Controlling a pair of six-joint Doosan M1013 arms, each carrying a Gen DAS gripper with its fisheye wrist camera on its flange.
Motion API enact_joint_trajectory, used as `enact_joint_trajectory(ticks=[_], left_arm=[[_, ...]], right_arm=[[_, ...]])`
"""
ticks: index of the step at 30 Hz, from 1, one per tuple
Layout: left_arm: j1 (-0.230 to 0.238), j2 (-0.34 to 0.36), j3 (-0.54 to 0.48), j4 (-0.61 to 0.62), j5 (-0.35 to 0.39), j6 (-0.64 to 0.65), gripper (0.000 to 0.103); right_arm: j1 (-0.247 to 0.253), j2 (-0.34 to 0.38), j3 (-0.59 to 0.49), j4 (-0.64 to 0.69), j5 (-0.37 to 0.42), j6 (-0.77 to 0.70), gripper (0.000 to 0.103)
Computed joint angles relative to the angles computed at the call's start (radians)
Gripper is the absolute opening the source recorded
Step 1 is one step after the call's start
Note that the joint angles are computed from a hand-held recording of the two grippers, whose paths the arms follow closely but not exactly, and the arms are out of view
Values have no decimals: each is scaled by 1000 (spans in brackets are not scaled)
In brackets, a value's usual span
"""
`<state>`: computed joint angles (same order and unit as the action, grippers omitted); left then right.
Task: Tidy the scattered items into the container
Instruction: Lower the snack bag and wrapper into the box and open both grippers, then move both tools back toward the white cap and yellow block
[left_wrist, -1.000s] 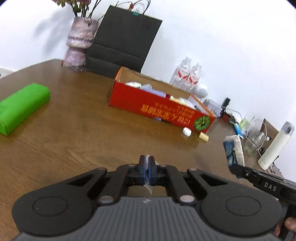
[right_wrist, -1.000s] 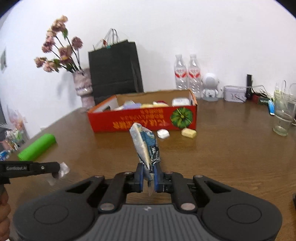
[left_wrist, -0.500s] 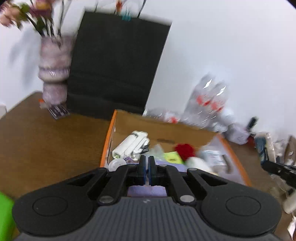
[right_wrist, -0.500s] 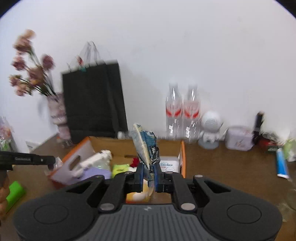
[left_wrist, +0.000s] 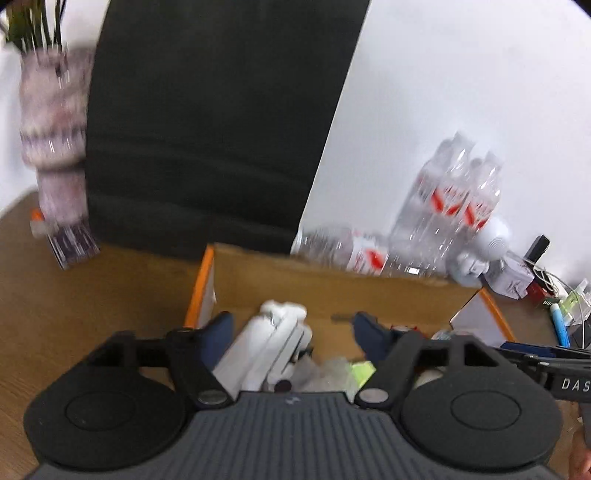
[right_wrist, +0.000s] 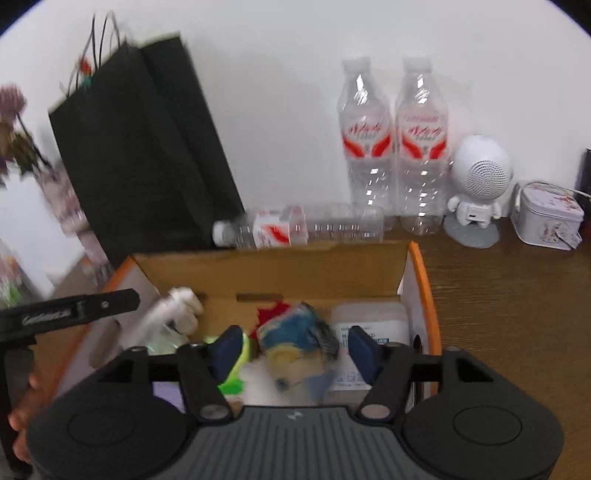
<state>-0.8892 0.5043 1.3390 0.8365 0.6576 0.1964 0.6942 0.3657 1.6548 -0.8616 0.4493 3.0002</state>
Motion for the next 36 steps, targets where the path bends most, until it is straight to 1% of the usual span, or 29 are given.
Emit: enact_joint_trajectory(ticks=[1,2,3,4,6,7,8,9,11,12,13,14,15,16,18,19,20,22,23,25,27,29,31,33,34,36], left_arm=[[-7,0,-12,-14,33,29,86],[-16,1,-28,-35,73,60,94],[-25,4,-43,-55,117,92,98],[-35,6,-55,-69,156,125,102],[-55,11,-68,-83,215,178,103],[-64,11,-70,-99,241,209,103],[-70,9,-69,-120,262,241,103],[-76,6,-65,-143,280,263,103],[-90,-4,-48,-166,318,267,103],[-100,-13,-34,-163,336,259,103],[-112,-24,-16,-149,348,243,103],[-124,-35,2,-135,357,224,103],[-135,-46,19,-122,358,204,103],[-148,-56,37,-100,359,172,103],[-185,-77,83,-14,362,67,103],[-211,-90,118,56,358,-2,103],[-238,-103,159,145,353,-85,103],[-286,-120,239,313,341,-229,103],[-305,-121,263,353,349,-267,103],[-331,-116,285,349,373,-290,103],[-347,-117,307,328,370,-328,103],[-359,-125,338,330,342,-386,103],[-366,-130,354,322,324,-417,103],[-363,-134,360,285,301,-418,103],[-363,-138,364,287,304,-436,103],[-370,-139,372,312,332,-496,103]], right_arm=[[5,-4,0,1,10,2,70],[11,-5,-5,30,24,-27,75],[17,-4,-12,77,44,-75,80],[25,-2,-17,122,61,-117,82],[41,-5,-16,208,86,-195,83],[51,-9,-10,230,91,-213,83],[63,-16,0,224,95,-203,84],[77,-23,12,209,102,-182,87],[104,-33,28,158,134,-119,92],[123,-37,36,112,163,-70,92],[148,-39,43,34,198,-11,92],[173,-38,42,-8,250,18,93],[192,-40,40,-16,286,38,95],[207,-47,49,-38,291,76,95],[229,-72,93,-133,235,183,96],[240,-83,113,-160,219,230,96],[253,-90,133,-195,214,287,96],[288,-97,180,-314,225,431,96],[308,-95,199,-363,248,483,96],[351,-78,220,-409,330,542,96],[382,-58,231,-417,392,560,96],[398,-51,240,-398,409,565,96],[410,-55,256,-395,403,590,97],[421,-58,272,-417,407,644,101],[424,-57,277,-425,412,667,103],[425,-52,280,-414,422,687,103]])
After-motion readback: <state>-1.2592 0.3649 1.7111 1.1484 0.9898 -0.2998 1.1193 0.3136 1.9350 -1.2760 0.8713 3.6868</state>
